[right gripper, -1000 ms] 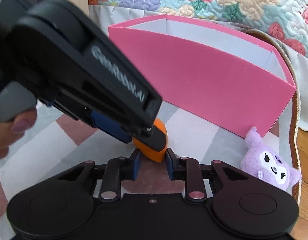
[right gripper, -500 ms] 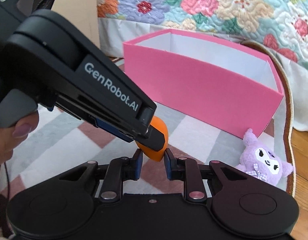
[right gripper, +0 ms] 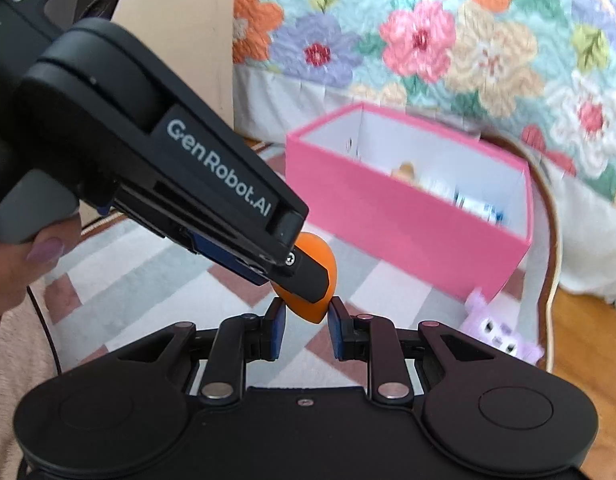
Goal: Organize objects
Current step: 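Close the left gripper on the orange sponge and lift it, then carry the orange sponge over the pink box and lower it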
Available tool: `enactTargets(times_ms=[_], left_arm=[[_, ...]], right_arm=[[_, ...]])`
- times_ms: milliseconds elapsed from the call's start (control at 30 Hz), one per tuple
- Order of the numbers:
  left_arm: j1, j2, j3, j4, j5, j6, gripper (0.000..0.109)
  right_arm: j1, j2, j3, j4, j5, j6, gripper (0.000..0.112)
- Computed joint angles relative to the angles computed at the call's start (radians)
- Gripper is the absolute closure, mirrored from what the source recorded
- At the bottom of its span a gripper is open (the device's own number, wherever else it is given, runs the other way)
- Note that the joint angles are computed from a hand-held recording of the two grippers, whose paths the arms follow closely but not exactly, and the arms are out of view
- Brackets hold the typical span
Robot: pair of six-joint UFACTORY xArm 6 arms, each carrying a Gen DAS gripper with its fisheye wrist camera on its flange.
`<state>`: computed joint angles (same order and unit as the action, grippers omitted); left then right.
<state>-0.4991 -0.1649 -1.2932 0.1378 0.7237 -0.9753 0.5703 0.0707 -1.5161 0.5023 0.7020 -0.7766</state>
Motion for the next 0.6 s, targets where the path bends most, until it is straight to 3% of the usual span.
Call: enactTargets(times_ms=[167,333,600], left_arm=[[-0.015,0.020,-0.121,0.029,0.100,0.033,0.075],[-0.026,0.059,-0.244,0.050,0.173,0.025,0.075],[-0.016,0.176,-0.484,0.062,0.281,0.106,0.075]], right_arm=[[0.001,-0.012,-0.047,-0.024,0.011,0.003,0.085],[0.000,0.039,-0.205,-0.133,0.112,0.099,0.086],[-0.031,0.162,-0.454,-0.126,0.220,0.132,0.086]])
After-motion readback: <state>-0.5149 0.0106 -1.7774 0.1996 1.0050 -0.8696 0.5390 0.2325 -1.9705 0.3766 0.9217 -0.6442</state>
